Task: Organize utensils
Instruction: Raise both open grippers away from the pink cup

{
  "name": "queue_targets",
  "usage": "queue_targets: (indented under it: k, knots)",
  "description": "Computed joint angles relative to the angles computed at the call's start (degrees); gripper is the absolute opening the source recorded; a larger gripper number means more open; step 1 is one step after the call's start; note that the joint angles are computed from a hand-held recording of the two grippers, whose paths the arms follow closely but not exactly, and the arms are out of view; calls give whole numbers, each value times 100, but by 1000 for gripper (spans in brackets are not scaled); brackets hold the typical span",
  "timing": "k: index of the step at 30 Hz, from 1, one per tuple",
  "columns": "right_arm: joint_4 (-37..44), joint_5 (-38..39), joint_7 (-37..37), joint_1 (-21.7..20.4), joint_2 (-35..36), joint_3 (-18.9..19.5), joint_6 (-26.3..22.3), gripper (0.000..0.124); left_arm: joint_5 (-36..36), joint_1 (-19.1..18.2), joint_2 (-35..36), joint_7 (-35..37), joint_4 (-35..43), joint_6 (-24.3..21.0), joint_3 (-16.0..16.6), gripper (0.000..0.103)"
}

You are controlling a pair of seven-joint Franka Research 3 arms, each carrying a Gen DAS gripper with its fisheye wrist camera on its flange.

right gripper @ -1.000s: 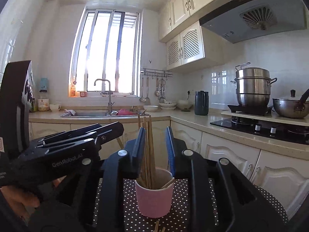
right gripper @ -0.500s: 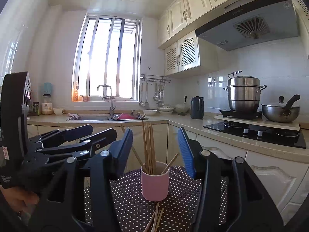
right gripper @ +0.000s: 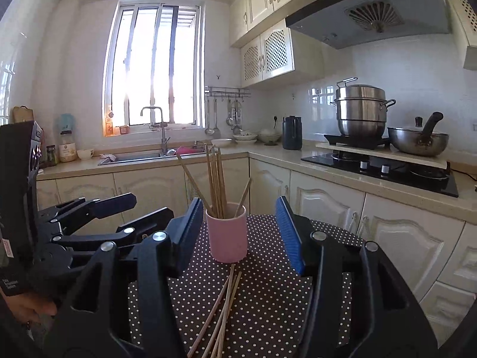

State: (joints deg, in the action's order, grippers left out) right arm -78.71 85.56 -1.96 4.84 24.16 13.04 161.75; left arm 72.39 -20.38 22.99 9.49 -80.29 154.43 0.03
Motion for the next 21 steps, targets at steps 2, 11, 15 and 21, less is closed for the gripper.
queue_targets:
  k: [2, 11, 15, 21]
  knots:
    - [-88, -347, 340, 65, 10, -88, 49, 51, -850, 215, 152, 769, 70, -21, -265, 67]
    - [-3, -3074, 3125, 328, 459, -621, -492, 57, -3814, 643, 913, 3026, 675, -950, -860, 67]
    - [221, -3753, 3811, 279, 693, -636, -843, 57, -4510, 618, 1222, 3490, 1050, -1421, -829, 67]
    - [494, -4343, 4433, 91, 937, -473, -1226, 57, -4975, 508, 1530, 3805, 1365, -1670, -676, 61]
